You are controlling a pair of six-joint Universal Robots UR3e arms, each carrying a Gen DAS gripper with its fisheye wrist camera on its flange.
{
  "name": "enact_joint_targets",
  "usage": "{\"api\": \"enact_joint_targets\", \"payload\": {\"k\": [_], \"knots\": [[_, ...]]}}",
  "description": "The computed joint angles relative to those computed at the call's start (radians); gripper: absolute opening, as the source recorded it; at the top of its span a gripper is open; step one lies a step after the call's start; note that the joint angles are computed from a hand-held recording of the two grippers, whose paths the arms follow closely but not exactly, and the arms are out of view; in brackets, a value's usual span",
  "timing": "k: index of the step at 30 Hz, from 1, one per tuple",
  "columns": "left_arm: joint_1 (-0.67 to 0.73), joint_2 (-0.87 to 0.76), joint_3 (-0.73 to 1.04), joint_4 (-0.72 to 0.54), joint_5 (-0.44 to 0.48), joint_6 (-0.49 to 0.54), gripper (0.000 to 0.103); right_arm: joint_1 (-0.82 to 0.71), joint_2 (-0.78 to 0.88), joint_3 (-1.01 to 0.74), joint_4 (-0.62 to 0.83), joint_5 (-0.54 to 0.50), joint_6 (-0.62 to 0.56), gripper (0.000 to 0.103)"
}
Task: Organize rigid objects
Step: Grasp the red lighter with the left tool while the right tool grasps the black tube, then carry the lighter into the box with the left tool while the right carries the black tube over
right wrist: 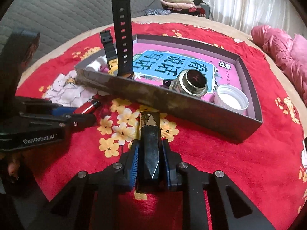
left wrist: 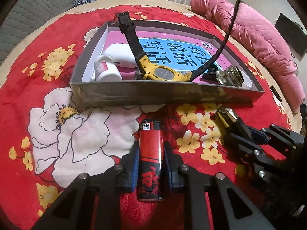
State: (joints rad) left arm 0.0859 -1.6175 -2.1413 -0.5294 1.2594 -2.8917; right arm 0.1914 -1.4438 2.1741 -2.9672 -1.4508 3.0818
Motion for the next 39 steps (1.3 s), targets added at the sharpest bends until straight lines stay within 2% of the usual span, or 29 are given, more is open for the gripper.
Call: {"api": "enact_joint_targets", "payload": {"k": [7,19,39], "knots": [[0.038,0.088,-0.037,-0.044,-0.045,0.014,0.023,-0.04,-0.101,0.058,-0.029,0.088,-0.005,0.023],[0.041,0.197,-0.012,-0.109,-0.085,0.024,0.023,-0.095,-0.179,0.108,-0.089,0.139,0.039,0.023],[0.005,0.105,0.12,-0.069,-0.079,-0.055,0.023,-0.23,-0.255,0.14,-0.113,0.184,0.07,0.023]]}}
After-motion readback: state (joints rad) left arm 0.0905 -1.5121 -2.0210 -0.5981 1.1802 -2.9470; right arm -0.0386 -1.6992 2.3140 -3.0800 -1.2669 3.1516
